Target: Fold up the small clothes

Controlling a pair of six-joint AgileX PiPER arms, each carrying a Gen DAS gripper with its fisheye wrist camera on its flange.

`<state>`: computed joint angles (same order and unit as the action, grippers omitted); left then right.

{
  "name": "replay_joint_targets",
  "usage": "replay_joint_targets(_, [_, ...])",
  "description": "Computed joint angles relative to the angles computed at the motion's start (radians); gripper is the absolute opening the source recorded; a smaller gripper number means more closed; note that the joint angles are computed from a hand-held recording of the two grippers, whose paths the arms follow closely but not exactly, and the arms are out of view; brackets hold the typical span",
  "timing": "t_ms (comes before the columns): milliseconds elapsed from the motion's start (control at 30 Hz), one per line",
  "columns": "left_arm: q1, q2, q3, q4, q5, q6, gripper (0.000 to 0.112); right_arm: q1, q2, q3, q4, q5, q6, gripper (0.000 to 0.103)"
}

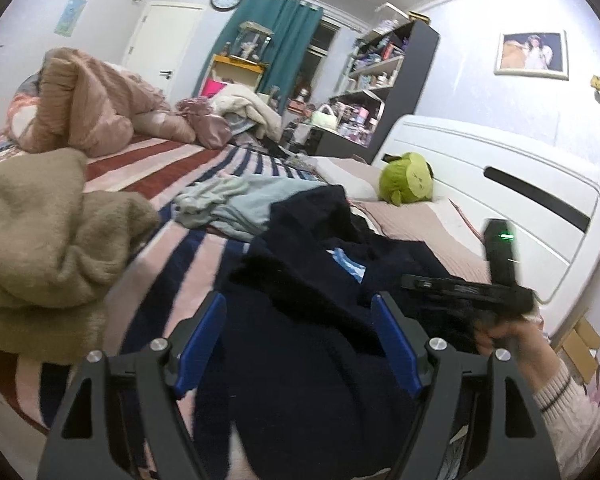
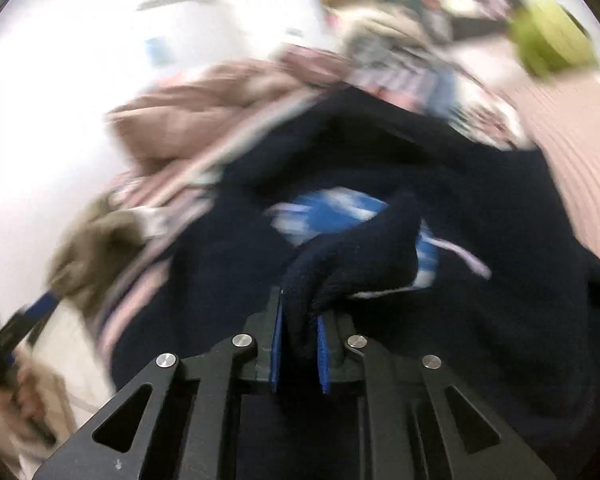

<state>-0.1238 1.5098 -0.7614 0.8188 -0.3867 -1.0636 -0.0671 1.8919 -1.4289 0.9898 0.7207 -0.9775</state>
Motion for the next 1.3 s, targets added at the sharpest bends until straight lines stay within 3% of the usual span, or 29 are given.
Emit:
replay_joint_targets(67, [0.011,0.002,-0.003,-0.005,0.017,-0.002,0.072,0.051,-0.062,0.075,0.083,0.058,-0.151,0.006])
replay_joint_targets(133, [0.019,-0.001,-0.005,0.014,0.021,-0.013,0.072,0.121,-0.082,0.12,0.055,0.085,-0.21,0.006])
replay_joint_targets(267, [0.044,0.002,-0.006,0.089,-0.015,-0.071,0.072,0.216,-0.012,0.125,-0.087,0.076,-0.064,0.007])
replay_joint_targets(333, [0.051,0.012,-0.011,0.129,-0.02,-0.096,0.073,0.186,0.01,0.137,-0.025,0.096,-0.087,0.009])
replay_joint_targets(367, [0.057,0.023,-0.019,0.172,-0.026,-0.127,0.075,0.15,0.013,0.126,0.003,0.152,-0.079,0.011])
replay_joint_targets(400, [0.059,0.035,-0.028,0.208,-0.032,-0.154,0.078,0.129,0.003,0.124,0.013,0.181,-0.077,0.022])
replay_joint_targets(433, [0.063,0.052,-0.039,0.246,-0.041,-0.18,0.079,0.11,-0.021,0.135,0.024,0.192,-0.092,0.039])
replay_joint_targets(500, [0.067,0.095,-0.067,0.305,-0.056,-0.221,0.079,0.06,-0.126,0.193,0.031,0.146,-0.139,0.063])
replay_joint_targets(600, [0.065,0.158,-0.101,0.373,-0.061,-0.281,0.079,-0.041,-0.224,0.243,0.0,0.091,-0.125,0.065])
replay_joint_targets(733, [0.051,0.217,-0.129,0.459,-0.024,-0.373,0.079,-0.193,-0.327,0.35,-0.117,-0.068,-0.023,0.074])
replay_joint_targets(867, [0.057,0.278,-0.153,0.541,-0.087,-0.449,0.079,-0.357,-0.318,0.449,-0.146,-0.135,-0.016,0.079])
replay_joint_targets(933, [0.039,0.307,-0.174,0.552,-0.077,-0.48,0.079,-0.398,-0.302,0.481,-0.143,-0.134,-0.028,0.079])
replay_joint_targets(1100, [-0.023,0.324,-0.201,0.553,0.001,-0.517,0.078,-0.49,-0.308,0.598,0.112,-0.051,-0.349,0.081])
replay_joint_targets(1200, [-0.037,0.34,-0.217,0.57,-0.005,-0.584,0.062,-0.498,-0.302,0.631,0.202,-0.017,-0.425,0.081])
replay_joint_targets(1300, [-0.082,0.35,-0.217,0.471,0.034,-0.501,0.056,-0.451,-0.299,0.652,0.258,-0.021,-0.521,0.075])
